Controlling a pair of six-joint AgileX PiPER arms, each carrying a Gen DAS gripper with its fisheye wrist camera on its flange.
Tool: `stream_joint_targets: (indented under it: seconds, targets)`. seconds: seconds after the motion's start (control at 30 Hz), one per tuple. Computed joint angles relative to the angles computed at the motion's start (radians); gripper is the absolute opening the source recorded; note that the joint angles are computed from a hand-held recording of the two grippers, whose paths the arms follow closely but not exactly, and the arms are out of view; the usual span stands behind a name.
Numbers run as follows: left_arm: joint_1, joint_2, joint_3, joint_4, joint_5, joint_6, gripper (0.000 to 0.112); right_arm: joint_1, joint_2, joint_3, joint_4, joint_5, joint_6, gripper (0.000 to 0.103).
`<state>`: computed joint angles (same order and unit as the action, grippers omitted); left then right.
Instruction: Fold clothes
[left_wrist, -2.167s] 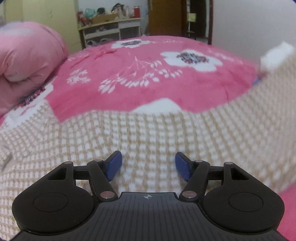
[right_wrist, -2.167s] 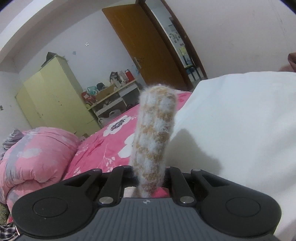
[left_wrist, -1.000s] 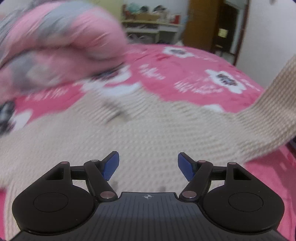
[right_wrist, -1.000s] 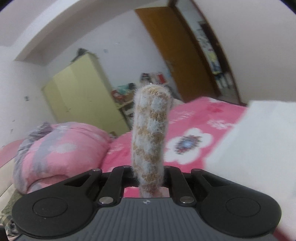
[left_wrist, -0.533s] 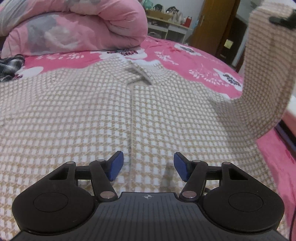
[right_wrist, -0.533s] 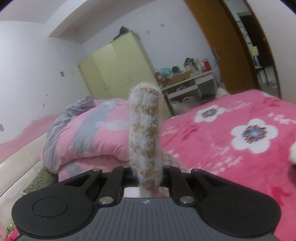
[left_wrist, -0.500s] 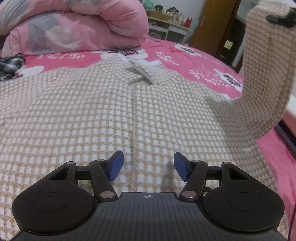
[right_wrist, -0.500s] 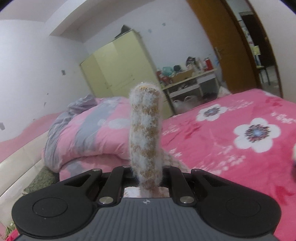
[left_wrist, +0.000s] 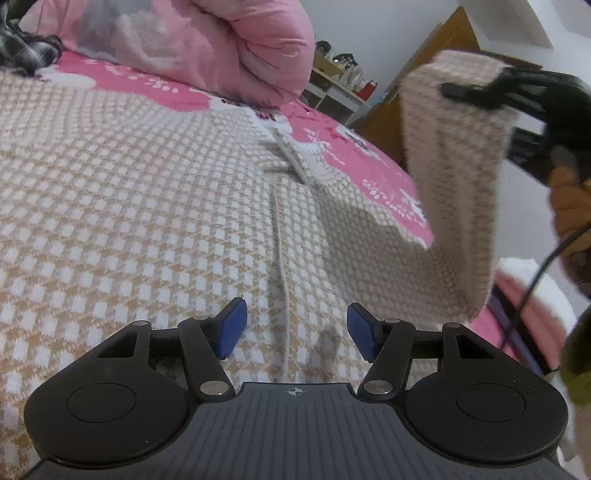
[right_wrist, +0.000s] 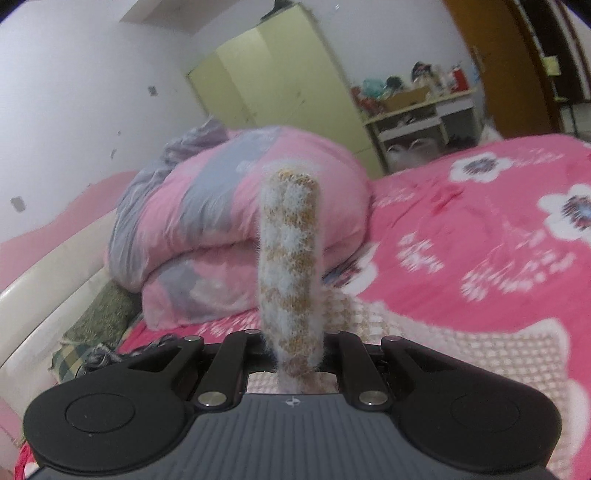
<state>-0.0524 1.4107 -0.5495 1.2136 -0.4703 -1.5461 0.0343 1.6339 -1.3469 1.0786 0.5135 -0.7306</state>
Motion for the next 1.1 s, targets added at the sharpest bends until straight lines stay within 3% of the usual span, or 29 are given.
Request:
stream_joint_targets:
  seconds: [0.17, 0.37, 0.47, 0.53, 0.6, 0.7, 0.73, 0.83, 0.87, 1.0, 1.1]
  targets:
    - [-0.053, -0.015, -0.001, -0.046, 0.07, 0.053, 0.06, 0.088, 0.078, -0.009, -0.001, -0.037, 0.016, 0.011]
    - [-0.028, -0.007, -0.014, -0.001, 0.054, -0.023, 0.055, 0.187, 0.166, -0.051, -0.08, -0.054, 0.052, 0.011]
    - [0.004, -0.064, 0.008, 0.03, 0.093, -0.094, 0.057, 0.227, 0.215, -0.096, -0.142, -0.03, 0.094, 0.011]
    - [0.014, -0.11, 0.028, -0.048, 0.166, -0.049, 0.061, 0.25, 0.246, -0.13, -0.191, -0.006, 0.122, 0.011]
    - [0.055, -0.127, 0.04, -0.127, 0.186, -0.008, 0.064, 0.269, 0.286, -0.186, -0.269, 0.048, 0.181, 0.014]
    - [0.16, -0.12, 0.052, -0.143, 0.133, -0.041, 0.065, 0.295, 0.357, -0.297, -0.403, 0.168, 0.306, 0.029]
    - [0.2, -0.111, 0.055, -0.132, 0.092, -0.061, 0.066, 0.298, 0.369, -0.317, -0.41, 0.2, 0.318, 0.039]
    - [0.341, -0.045, 0.064, -0.05, -0.161, -0.136, 0.071, 0.267, 0.357, -0.293, -0.273, 0.271, 0.235, 0.051]
    - [0.355, -0.031, 0.067, -0.053, -0.202, -0.13, 0.071, 0.248, 0.339, -0.263, -0.204, 0.283, 0.192, 0.056]
    - [0.317, -0.036, 0.091, -0.133, -0.214, -0.043, 0.071, 0.146, 0.229, -0.111, 0.051, 0.32, 0.04, 0.057]
    - [0.294, -0.041, 0.1, -0.171, -0.212, 0.001, 0.071, 0.006, 0.123, 0.038, 0.236, 0.404, -0.087, 0.058]
